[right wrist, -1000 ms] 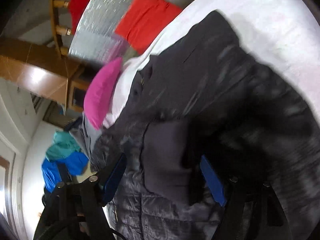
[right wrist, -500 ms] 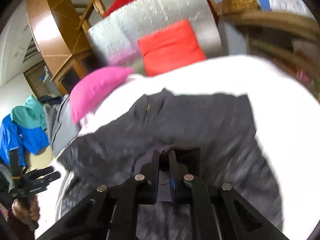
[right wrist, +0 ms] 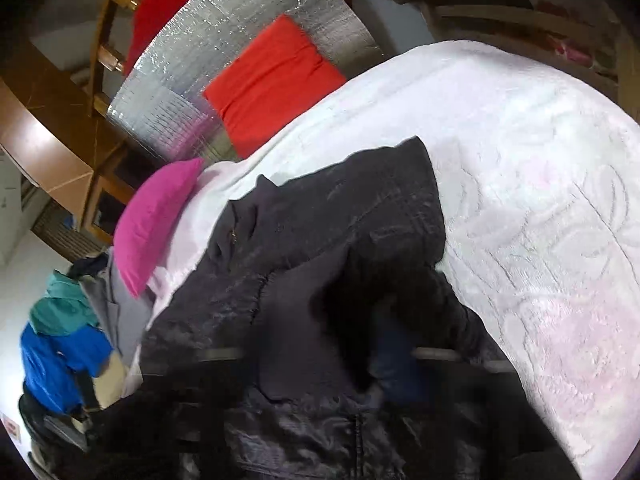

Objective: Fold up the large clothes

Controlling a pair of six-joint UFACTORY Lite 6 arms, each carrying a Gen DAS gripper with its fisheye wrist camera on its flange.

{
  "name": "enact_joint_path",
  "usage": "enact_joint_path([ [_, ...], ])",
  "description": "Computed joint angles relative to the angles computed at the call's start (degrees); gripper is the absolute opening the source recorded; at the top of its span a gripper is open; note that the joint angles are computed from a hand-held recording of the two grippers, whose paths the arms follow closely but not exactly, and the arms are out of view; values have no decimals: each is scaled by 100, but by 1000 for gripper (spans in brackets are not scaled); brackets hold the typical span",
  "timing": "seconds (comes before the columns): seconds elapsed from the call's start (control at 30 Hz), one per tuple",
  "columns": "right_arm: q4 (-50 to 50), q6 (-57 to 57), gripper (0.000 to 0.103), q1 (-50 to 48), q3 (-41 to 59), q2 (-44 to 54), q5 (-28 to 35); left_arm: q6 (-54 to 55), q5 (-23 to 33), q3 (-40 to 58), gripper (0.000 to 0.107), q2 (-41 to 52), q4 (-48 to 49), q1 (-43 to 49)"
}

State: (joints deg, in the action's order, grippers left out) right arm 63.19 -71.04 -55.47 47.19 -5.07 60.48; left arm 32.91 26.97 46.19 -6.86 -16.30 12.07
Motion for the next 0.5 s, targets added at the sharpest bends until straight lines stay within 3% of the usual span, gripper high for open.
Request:
enact_joint_path([
  [0.1, -162, -184, 86, 716, -42, -76, -578, -501, -87, 94, 69, 170, 491, -287],
  [0.13, -536, 87, 66, 1197, -4, 19, -1063, -615, -99, 120, 69, 227, 580, -357],
  [0.17, -941, 485, 29, 1563, 37, 87, -1437, -753, -103, 232, 69, 361, 667, -427],
  [0.2, -1289, 787, 23, 1922, -15, 89, -1816, -835, -113, 248, 69, 385, 715, -460],
  [0.27, -1303, 675, 14, 2110, -204, -523, -2023, -1080, -186, 241, 69, 331, 865, -578],
  [0.37, -794, 256, 12, 1873, -303, -1243, -2079, -1661, -348, -62, 69, -337, 1381, -917],
  [0.5, -597, 176, 12, 1666, 3, -857, -2372, -2221, -378, 93, 69, -310, 1624, -1266],
])
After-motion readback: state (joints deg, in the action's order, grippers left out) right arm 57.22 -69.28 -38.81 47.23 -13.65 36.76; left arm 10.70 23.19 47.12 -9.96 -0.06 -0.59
